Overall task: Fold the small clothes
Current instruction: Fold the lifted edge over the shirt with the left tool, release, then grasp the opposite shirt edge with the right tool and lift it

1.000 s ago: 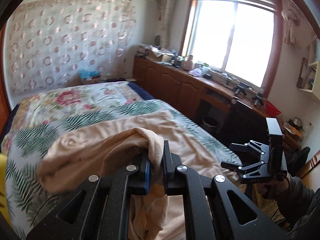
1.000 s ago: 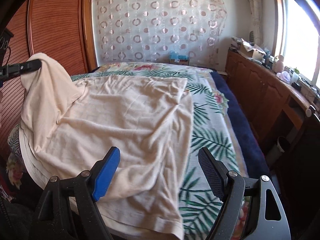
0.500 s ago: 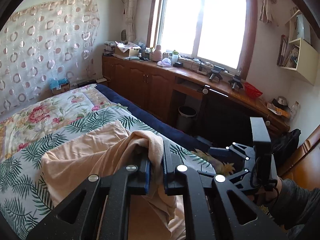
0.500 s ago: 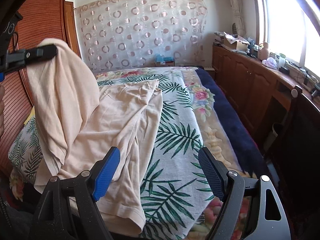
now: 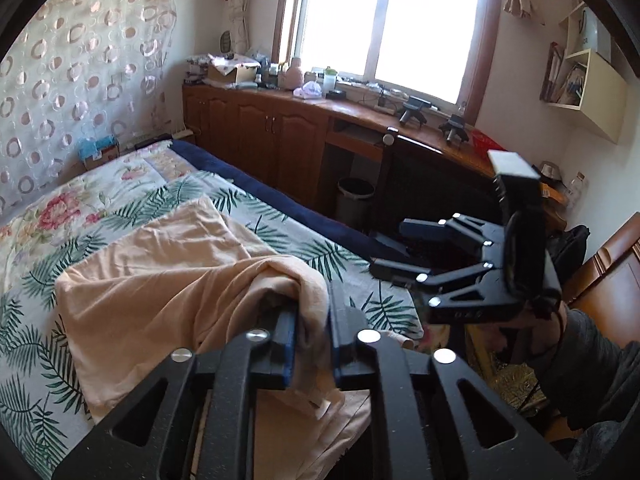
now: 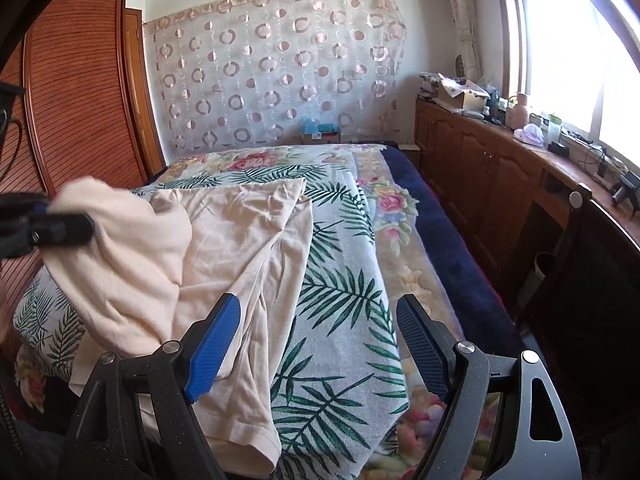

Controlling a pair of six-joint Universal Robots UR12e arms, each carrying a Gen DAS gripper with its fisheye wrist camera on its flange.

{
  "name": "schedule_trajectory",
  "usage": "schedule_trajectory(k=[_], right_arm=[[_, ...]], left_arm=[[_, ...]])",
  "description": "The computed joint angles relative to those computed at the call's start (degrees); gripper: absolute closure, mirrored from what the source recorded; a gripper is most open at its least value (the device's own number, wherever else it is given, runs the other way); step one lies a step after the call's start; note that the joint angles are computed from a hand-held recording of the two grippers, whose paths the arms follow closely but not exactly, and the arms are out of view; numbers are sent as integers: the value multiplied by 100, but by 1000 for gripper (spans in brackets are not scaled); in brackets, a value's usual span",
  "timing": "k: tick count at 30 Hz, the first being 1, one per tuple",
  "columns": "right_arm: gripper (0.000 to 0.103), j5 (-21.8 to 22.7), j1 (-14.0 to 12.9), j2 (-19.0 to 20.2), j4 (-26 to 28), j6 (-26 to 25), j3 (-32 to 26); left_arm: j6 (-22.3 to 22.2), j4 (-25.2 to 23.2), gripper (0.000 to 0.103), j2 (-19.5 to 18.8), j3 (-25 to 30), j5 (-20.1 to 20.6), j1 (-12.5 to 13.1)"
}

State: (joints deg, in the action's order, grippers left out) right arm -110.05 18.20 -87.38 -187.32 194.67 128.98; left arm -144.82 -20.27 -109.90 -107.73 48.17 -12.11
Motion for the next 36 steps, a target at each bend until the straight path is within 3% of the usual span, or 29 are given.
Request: schedule_trajectory(k=[3,5,20,36], right_arm=[[21,-5,-12,5,-22,-89,-5],[21,-30,-6,29,3,-140,-32],[21,398,133,551,72,-862,-656],[21,1297,254,1214,514,-1627,-1503]], left_arm=[[-103,236,35,-25,-46,-133,95],[-255,643,23,-16,-139,-66,166],[-1550,1932,23,-262,-383,717,798],[-2099,2532,23,-369,-513,1272,1156]])
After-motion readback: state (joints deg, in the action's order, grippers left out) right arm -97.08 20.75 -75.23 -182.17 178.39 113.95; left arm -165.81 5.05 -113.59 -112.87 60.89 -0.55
